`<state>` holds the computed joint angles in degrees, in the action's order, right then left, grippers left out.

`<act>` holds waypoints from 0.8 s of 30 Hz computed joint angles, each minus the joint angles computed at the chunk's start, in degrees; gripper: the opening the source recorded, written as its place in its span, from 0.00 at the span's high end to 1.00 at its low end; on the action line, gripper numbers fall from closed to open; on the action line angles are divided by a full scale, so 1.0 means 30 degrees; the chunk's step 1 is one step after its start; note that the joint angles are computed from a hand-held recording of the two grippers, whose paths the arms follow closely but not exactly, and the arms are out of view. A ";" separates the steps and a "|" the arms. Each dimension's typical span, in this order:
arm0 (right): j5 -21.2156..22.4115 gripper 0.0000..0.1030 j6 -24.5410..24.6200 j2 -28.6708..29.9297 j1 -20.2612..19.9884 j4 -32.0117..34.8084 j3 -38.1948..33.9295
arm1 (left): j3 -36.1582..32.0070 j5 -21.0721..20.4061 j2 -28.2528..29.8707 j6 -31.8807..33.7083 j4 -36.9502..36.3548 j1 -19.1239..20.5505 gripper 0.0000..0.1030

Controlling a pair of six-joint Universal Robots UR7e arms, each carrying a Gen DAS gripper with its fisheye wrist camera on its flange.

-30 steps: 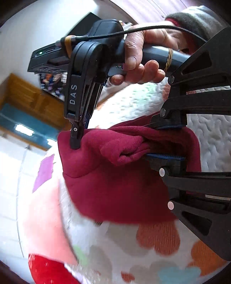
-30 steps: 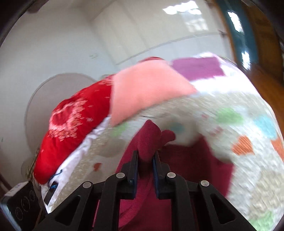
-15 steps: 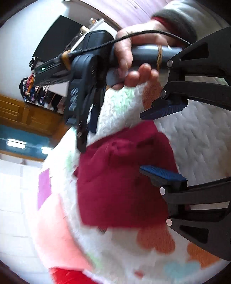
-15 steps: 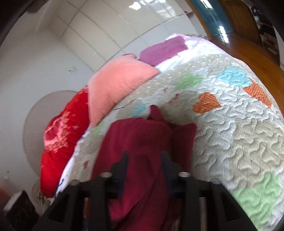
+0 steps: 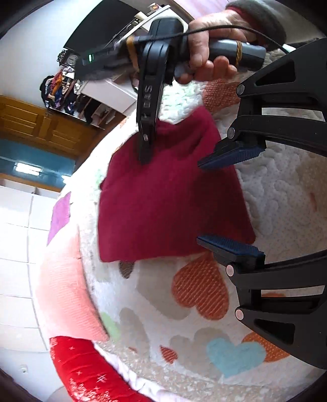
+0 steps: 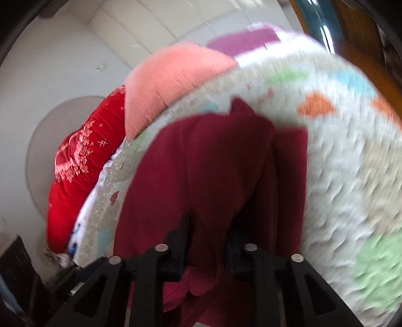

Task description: Fold small clothes

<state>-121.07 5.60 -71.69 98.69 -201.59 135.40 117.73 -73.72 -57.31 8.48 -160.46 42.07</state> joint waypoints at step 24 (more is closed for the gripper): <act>-0.6384 0.68 -0.3088 0.2280 0.1000 0.0474 -0.2874 | -0.0876 0.1760 0.1404 -0.1211 0.0767 0.0155 0.43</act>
